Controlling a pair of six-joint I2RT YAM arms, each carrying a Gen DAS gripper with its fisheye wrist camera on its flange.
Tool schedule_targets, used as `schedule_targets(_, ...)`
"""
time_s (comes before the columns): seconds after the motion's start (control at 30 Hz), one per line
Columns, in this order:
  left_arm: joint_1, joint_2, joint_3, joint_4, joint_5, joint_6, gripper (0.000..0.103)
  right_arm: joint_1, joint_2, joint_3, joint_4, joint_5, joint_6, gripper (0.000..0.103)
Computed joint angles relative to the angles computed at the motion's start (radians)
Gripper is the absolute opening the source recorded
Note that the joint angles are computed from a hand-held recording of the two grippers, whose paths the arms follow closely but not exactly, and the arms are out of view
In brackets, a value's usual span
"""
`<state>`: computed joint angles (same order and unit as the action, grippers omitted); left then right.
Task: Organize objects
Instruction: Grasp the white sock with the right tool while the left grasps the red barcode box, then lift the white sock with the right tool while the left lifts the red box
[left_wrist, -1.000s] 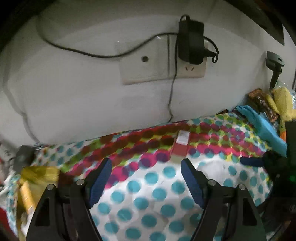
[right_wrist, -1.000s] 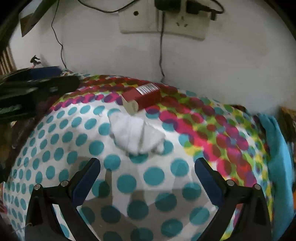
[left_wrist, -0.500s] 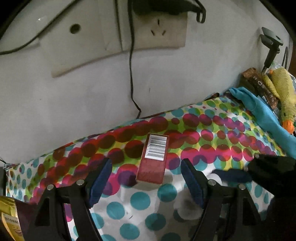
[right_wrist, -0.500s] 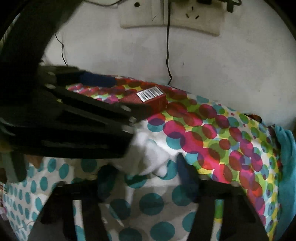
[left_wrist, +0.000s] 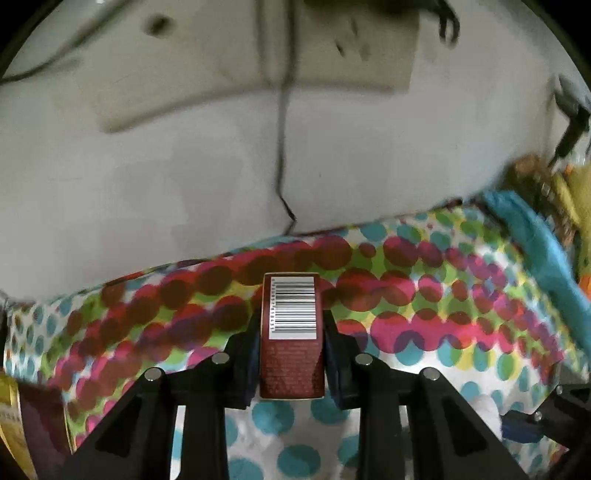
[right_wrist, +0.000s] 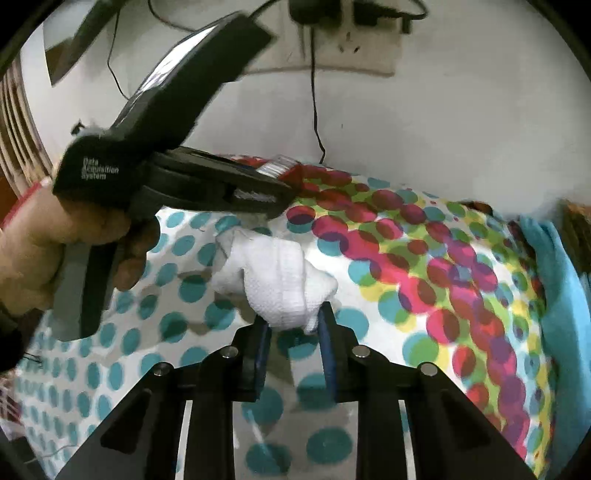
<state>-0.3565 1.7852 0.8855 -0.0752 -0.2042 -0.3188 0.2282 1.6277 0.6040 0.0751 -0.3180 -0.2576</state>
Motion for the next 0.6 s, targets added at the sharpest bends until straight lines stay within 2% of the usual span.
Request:
schedule_targets(0.17, -0.075, -0.29, -0.172, -0.042, -0.133, -0.107, 0.029, -0.049, -0.189, -0.103, -0.043, -0.065, 0.029, 0.023)
schedule_targets(0.23, -0.141, -0.437, -0.248, -0.104, -0.196, -0.162, 0.029, -0.045, -0.259, -0.154, -0.051, -0.08, 0.059, 0.023)
schedule_targets(0.33, -0.284, -0.592, -0.325, -0.239, -0.328, -0.274, 0.029, 0.025, -0.329, -0.199, -0.05, -0.025, 0.113, 0.023)
schedule_targets(0.4, -0.414, -0.672, -0.366, -0.368, -0.417, -0.427, 0.029, 0.092, -0.393, -0.259, -0.035, 0.02, 0.176, 0.023)
schedule_targets(0.43, -0.491, -0.747, -0.4, -0.46, -0.454, -0.537, 0.029, 0.116, -0.447, -0.291, -0.045, 0.041, 0.199, 0.023)
schedule_targets(0.5, -0.678, -0.784, -0.415, -0.648, -0.528, -0.791, 0.029, 0.166, -0.582, -0.364, -0.079, 0.058, 0.258, 0.023)
schedule_targets(0.6, -1.009, -0.673, -0.386, -0.941, -0.589, -1.29, 0.029, 0.323, -0.79, -0.456, -0.161, 0.18, 0.372, 0.023)
